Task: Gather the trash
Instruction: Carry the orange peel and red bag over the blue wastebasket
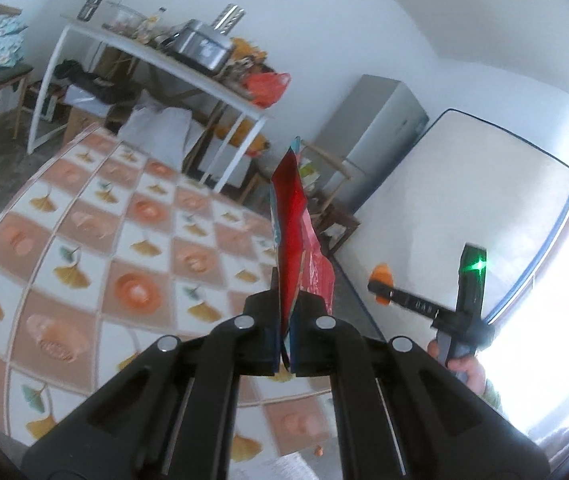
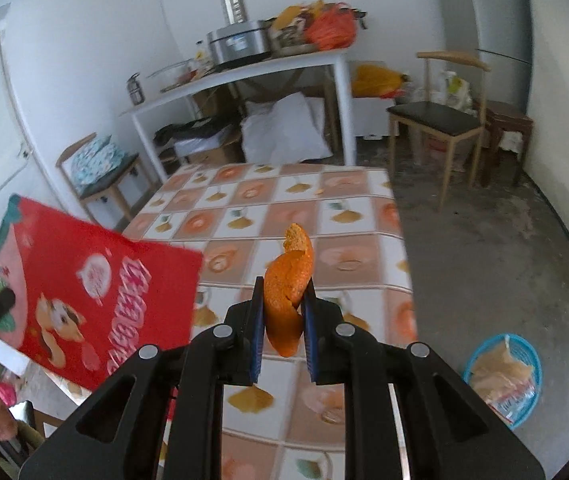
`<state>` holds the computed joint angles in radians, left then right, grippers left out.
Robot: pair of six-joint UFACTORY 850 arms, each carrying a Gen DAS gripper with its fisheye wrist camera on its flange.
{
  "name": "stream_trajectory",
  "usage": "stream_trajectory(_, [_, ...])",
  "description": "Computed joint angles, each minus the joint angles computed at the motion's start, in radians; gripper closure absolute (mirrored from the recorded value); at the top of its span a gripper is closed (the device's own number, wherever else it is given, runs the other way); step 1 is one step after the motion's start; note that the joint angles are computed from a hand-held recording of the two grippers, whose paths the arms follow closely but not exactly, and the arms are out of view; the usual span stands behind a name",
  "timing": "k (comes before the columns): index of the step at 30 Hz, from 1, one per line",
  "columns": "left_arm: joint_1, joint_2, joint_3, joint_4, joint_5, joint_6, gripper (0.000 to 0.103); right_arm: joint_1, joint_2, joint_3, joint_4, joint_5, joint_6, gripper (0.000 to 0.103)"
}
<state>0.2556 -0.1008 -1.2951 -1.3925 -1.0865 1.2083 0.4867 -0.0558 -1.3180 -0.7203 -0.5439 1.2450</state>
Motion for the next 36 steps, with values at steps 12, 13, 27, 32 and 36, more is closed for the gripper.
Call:
stream_trajectory(12, [-0.115, 0.028, -0.040, -0.028, -0.002, -0.014, 0.102, -0.021, 0.224, 0.214, -0.119, -0.049, 0.187, 0.086])
stream_trajectory(13, [-0.127, 0.030, -0.043, -0.025, -0.002, -0.019, 0.102, -0.023, 0.240, 0.228, -0.124, -0.053, 0.197, 0.086])
stream_trajectory(27, [-0.356, -0.095, -0.224, 0.070, -0.044, -0.167, 0.102, -0.030, 0.567, 0.520, -0.209, -0.246, 0.448, 0.086])
stream_trajectory(32, [-0.501, -0.221, -0.369, 0.154, -0.055, -0.294, 0.102, -0.074, 0.718, 0.676, -0.159, -0.290, 0.522, 0.086])
stream_trajectory(36, [-0.612, -0.349, -0.489, 0.214, -0.067, -0.430, 0.102, -0.156, 0.802, 0.787, -0.087, -0.248, 0.531, 0.086])
